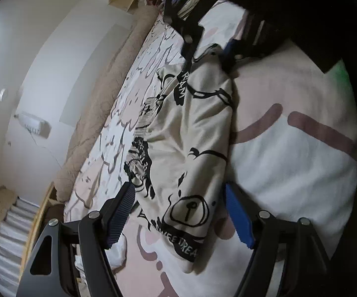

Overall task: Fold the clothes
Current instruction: 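Grasp the folded pants edge with the right tool while the left tool grasps beside it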

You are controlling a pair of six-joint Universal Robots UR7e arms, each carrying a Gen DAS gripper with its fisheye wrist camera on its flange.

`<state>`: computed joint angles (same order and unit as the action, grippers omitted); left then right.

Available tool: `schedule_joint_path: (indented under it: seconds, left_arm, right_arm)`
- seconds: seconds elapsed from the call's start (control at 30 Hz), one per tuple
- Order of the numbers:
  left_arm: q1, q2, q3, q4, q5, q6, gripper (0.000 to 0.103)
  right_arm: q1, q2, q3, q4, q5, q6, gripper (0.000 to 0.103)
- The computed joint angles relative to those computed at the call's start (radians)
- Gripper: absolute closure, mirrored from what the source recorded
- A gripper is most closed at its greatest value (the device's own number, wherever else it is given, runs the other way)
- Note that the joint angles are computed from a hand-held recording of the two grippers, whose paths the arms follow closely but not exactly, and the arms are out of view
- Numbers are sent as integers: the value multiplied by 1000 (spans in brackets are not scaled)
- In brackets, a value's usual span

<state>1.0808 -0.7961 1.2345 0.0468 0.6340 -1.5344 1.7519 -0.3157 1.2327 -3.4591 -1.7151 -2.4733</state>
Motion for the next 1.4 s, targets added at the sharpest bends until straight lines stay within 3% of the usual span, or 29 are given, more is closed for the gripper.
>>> schedule_joint_path:
  seconds: [0.07,0.2,0.3,0.4,0.47,0.6,0.7,0.77,0.83,1.03,1.1,1.17,1.4]
  left_arm:
    - [2,-12,30,-52,17,67,30]
    - [7,-21,69,-131,44,167,31]
    - [10,-13,53,-121,46,174,31]
    - [11,4,16,-78,38,150,30]
    - [11,12,-3,-65,41,144,24]
    - [7,47,-84,42,17,52,23]
    - [5,60,-115,109,12,2,33]
    - [3,69,-127,143,8,-14,47]
    - [2,71,-128,149,9,-8,52]
    - [4,92,-164,152,-16,-10,52]
    - [8,105,-194,163,-30,-18,59]
    - [9,114,-208,173,-45,-14,88]
    - [-2,94,-195,203,-29,-79,94]
  right_arm:
    - [27,-21,-14,107,-87,143,85]
    - [86,-29,-177,460,-281,562,87]
    - [109,-7,-332,705,-325,849,88]
    - [118,22,-454,882,-328,1021,88]
    - [121,24,-483,950,-324,1084,88]
    - [116,15,-465,948,-323,1089,88]
    - [116,8,-448,941,-333,1088,88]
    - [114,9,-445,936,-338,1080,88]
    - [112,7,-439,930,-340,1075,88]
    - [106,-12,-349,775,-320,958,88]
    - [103,-16,-320,719,-305,905,88]
    - [102,-17,-309,696,-301,884,88]
    - [95,-19,-265,575,-278,781,88]
